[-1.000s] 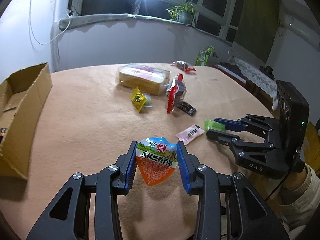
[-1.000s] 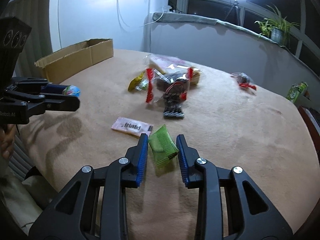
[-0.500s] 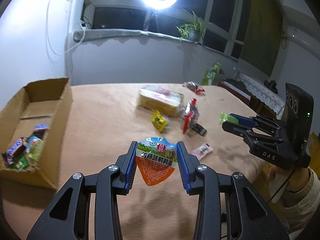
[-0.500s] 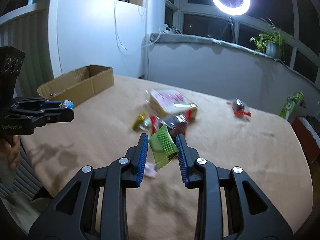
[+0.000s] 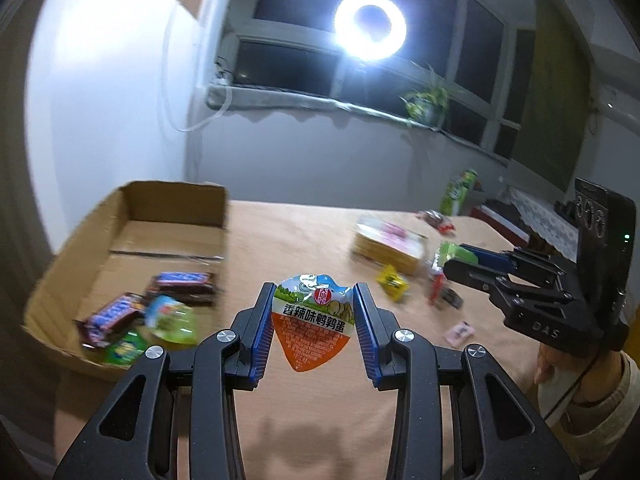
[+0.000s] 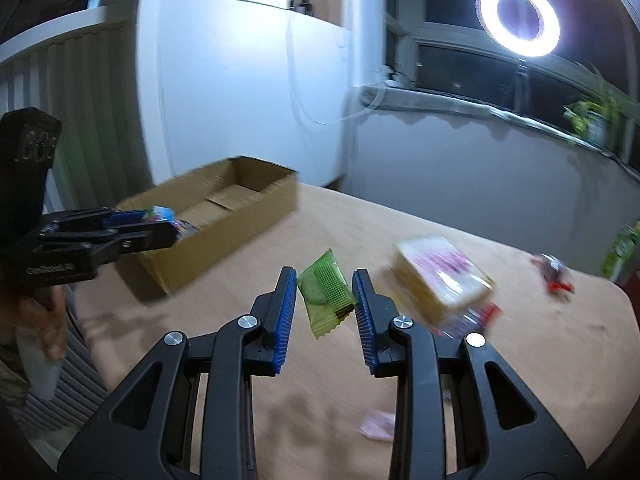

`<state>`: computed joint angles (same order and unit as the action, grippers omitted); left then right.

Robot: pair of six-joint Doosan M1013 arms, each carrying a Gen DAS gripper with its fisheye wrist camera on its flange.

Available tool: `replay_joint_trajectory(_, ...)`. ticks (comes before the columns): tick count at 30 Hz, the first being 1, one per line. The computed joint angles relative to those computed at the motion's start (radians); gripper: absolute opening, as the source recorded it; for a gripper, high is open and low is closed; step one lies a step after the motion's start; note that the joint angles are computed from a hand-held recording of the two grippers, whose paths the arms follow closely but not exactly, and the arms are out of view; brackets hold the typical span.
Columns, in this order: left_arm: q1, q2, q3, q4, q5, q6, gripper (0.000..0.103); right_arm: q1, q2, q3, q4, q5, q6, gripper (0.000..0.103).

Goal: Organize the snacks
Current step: 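Carry the jelly cup and green packet over the cardboard box and release them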

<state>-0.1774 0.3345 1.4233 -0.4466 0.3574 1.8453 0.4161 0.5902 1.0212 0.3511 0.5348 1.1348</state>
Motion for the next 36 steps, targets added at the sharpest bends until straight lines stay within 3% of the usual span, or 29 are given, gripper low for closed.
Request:
replay_joint_trajectory(9,0.063,0.006,0.006,0.273,-0.041,-0.314,0.036,0.070,0.141,-0.242,0.116,0.120,-0.139,0.030)
replay_joint_trajectory(16,0.094,0.021,-0.001,0.364,-0.014,-0.428,0.038,0.103,0.303,-0.525,0.111,0.265,-0.114,0.031)
replay_joint_trajectory(18,0.095,0.018,0.002,0.421,-0.013,-0.492,0.046,0.103,0.351,-0.614,0.118,0.337,-0.101,0.044)
replay_joint_trajectory(19,0.092,0.013,0.006,0.498,-0.019,-0.573,0.056,0.104,0.359,-0.626,0.112,0.339,-0.097,0.052)
replay_joint_trajectory(21,0.083,0.003,0.014,0.691,-0.023,-0.769,0.062,0.103,0.346,-0.591,0.116,0.309,-0.092,0.055)
replay_joint_trajectory(23,0.079,-0.006,0.018,0.775,-0.022,-0.843,0.068,0.098,0.326,-0.550,0.116,0.286,-0.071,0.055)
replay_joint_trajectory(26,0.068,-0.016,0.021,0.913,-0.018,-0.941,0.069,0.092,0.287,-0.475,0.111,0.253,-0.063,0.055)
replay_joint_trajectory(30,0.055,-0.029,0.030,0.997,-0.022,-0.990,0.069,0.086,0.225,-0.363,0.108,0.192,-0.069,0.055)
replay_joint_trajectory(36,0.038,-0.032,0.026,0.998,-0.021,-0.968,0.069,0.079,0.139,-0.208,0.097,0.113,-0.110,0.064)
